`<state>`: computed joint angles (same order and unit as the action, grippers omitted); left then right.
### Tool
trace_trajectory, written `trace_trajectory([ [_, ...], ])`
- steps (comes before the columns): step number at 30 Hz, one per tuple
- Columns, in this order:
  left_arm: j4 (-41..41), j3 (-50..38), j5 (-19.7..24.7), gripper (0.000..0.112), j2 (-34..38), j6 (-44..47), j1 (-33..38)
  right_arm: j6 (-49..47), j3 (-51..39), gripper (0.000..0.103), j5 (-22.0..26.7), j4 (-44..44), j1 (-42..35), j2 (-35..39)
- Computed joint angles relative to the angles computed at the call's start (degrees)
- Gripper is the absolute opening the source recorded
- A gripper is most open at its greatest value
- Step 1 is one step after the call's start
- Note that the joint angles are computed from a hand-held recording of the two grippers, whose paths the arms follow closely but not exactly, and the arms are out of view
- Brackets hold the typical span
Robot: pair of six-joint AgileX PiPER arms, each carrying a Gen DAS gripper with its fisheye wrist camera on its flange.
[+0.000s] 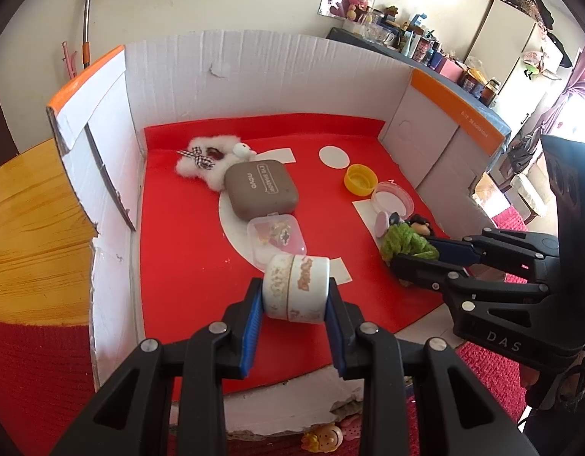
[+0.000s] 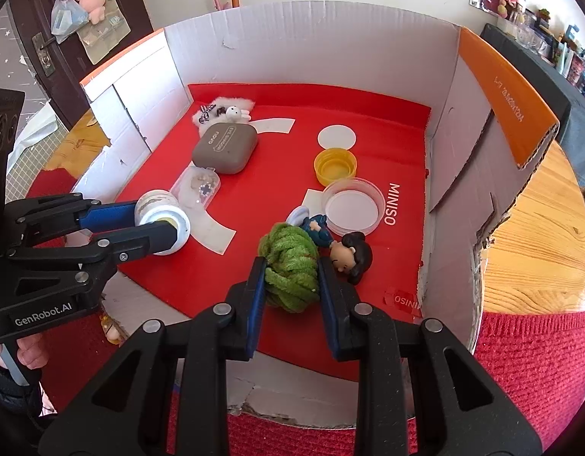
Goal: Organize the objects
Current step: 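Lower and release the green plush with the right tool while the left releases the white jar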
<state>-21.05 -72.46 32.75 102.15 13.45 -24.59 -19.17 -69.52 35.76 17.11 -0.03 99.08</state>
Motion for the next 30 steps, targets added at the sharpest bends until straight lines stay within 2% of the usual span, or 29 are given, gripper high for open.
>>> trace_trajectory([
  [17, -2.9, 1.5, -0.1, 0.033, -0.2, 2.0, 0.9, -0.8, 0.3, 0.025, 0.3, 0.6, 0.0, -0.1],
  [30, -0.7, 1.1, 0.6, 0.034, -0.5, 0.2, 0.5, -1.2, 0.2, 0.026, 0.7, 1.2, -0.2, -0.2],
])
